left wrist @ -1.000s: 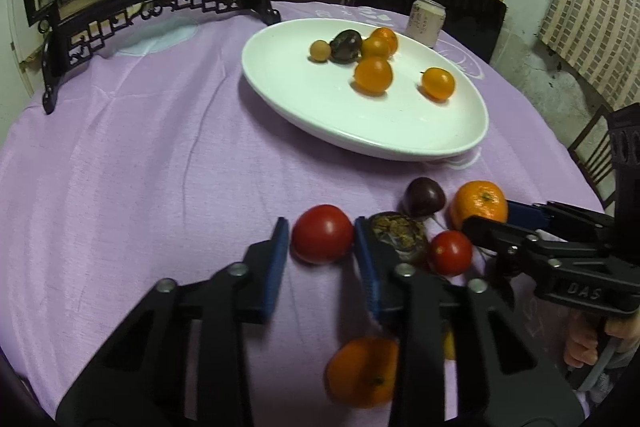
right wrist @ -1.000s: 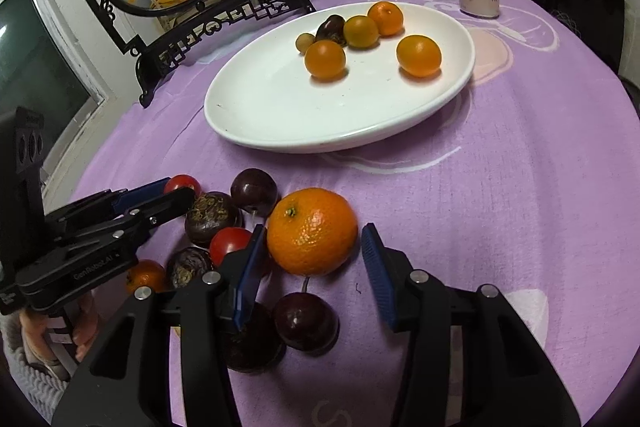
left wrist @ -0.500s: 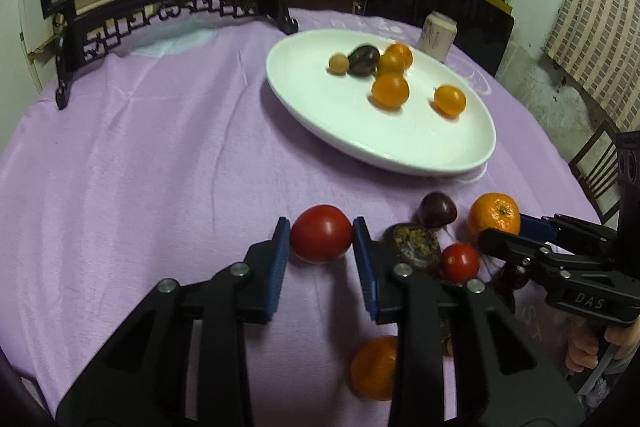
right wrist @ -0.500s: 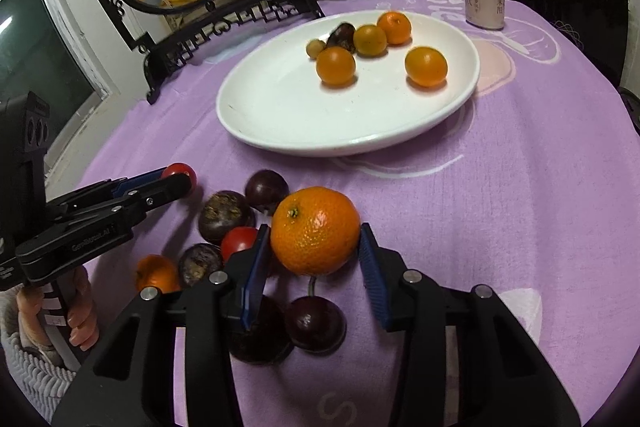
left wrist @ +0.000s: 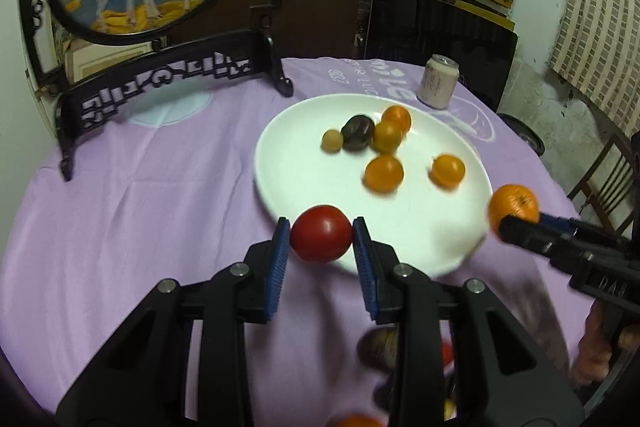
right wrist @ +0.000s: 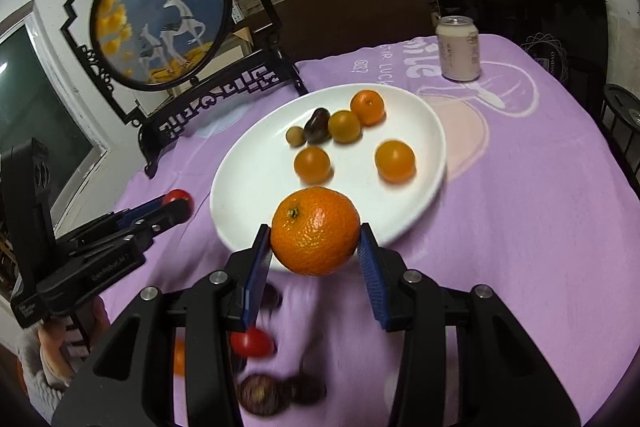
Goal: Organize fruits
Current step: 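Carry the tomato and tangerine onto the plate and open both tools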
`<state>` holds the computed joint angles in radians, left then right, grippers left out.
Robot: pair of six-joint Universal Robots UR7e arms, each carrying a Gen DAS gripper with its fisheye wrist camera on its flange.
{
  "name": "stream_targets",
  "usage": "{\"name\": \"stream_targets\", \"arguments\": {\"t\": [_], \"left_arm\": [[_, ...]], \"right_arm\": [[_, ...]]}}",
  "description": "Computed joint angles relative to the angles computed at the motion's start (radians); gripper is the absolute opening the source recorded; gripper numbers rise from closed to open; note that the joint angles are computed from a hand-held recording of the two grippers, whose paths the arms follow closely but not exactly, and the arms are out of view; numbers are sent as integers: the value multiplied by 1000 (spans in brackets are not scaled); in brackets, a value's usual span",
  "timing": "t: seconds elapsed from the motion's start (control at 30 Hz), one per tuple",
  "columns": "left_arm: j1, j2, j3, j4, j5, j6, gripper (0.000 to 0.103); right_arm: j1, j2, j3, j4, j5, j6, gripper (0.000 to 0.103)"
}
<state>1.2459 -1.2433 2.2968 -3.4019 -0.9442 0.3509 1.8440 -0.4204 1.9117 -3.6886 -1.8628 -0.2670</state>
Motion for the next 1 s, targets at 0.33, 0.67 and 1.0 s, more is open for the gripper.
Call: {"name": "stream_targets", "arguments": {"t": [0.33, 0.67, 1.0], "left_arm": [[46, 99, -78, 28, -20, -5, 35], [34, 2, 18, -48, -12, -29, 61], [12, -114, 171, -104, 36, -37, 74]], "right_arm": [[-36, 50, -51, -84, 29, 10, 62], [-26, 32, 38, -165, 5, -7, 62], [-14, 39, 131, -246, -4, -26, 63]]}}
